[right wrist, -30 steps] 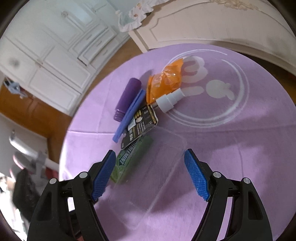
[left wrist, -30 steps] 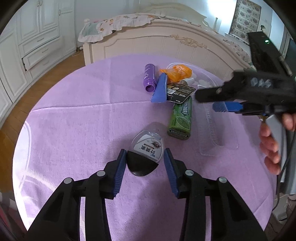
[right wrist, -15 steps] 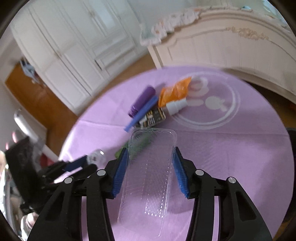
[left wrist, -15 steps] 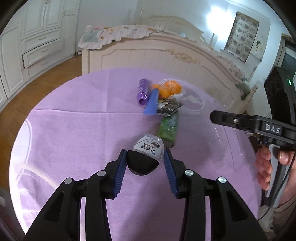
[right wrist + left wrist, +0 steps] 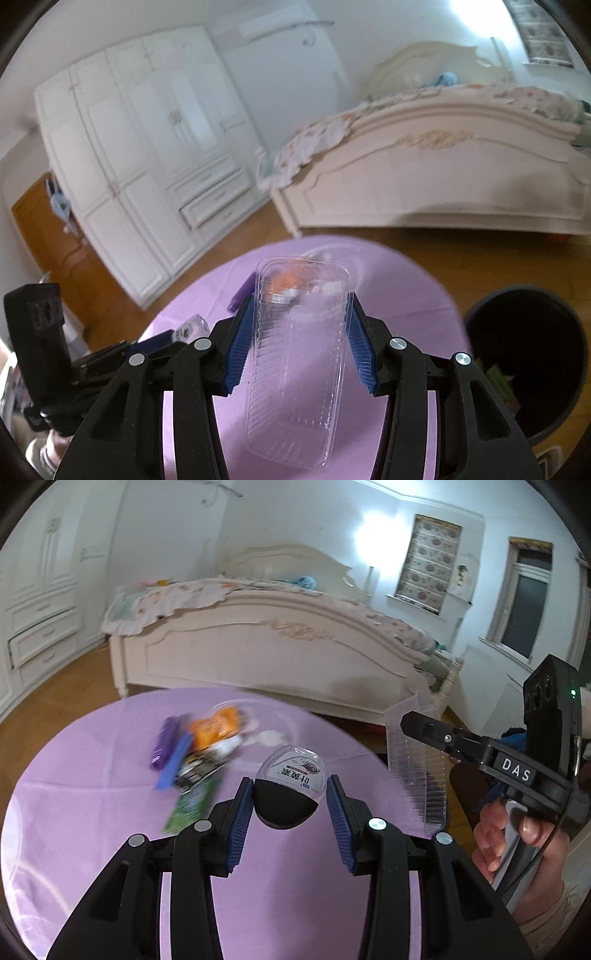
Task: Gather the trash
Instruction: 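Carry the lid and clear tray over the bin and release both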
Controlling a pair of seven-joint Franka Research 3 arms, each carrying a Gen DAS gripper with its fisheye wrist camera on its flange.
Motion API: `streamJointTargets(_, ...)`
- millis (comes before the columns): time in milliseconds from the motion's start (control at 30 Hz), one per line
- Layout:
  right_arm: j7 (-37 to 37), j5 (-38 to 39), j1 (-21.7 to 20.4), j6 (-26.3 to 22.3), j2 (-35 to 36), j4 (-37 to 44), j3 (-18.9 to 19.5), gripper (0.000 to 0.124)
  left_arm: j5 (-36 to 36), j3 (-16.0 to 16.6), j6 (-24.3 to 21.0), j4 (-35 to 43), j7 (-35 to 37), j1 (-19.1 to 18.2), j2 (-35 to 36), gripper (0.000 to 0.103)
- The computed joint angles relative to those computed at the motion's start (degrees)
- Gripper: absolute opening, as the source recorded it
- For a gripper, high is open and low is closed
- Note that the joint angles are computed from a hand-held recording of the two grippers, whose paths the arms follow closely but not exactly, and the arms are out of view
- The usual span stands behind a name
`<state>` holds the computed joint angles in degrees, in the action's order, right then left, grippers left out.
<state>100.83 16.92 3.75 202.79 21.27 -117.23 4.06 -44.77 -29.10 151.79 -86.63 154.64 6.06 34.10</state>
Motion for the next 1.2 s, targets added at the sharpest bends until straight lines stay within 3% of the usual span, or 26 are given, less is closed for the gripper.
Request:
streamJointTargets(300,3.62,1.49,-2.55,7.40,-5.58,-10.89,-2.71,0.049,0.99,-1.96,-1.30,1.05,0.18,-4.62,0.68,0.041)
streamJointTargets(533,8.98,0.35,-6.34,10.15,-6.91,-17.02,-4.86,0.049,5.88,-1.46,-6.19,7.24,-4.39,-10.29,5.88,0.041)
streamJointTargets(1033,14.70,-5.04,-13.80,9.71,0.07,-14.96,-5.86,0.049,20.79,1.33,-12.59,25.92,-18.73,-21.84,18.86,0.042)
streamJointTargets(1067,15.59,-6.83,-15.34,9.14,1.09,-13.75,-5.39,0.055,21.72,1.65,-13.00,27.55,-19.58,-22.66,19.81,0.042)
streamJointTargets(1100,16.03,-7.60,-16.28,8.43,1.78,-12.76,-5.16,0.058,22.73,2.06,-13.44,29.24,-20.46,-23.54,20.74,0.045)
streamJointTargets(1167,16.02,-6.80,-16.75,6.69,2.37,-11.57,-5.31,0.074,24.33,2.72,-12.60,30.60,-21.78,-24.74,21.54,0.066)
streamJointTargets(1200,16.73,-7.67,-17.90,6.61,2.49,-11.31,-4.65,0.074,24.13,2.16,-11.29,29.36,-21.51,-24.20,21.04,0.076)
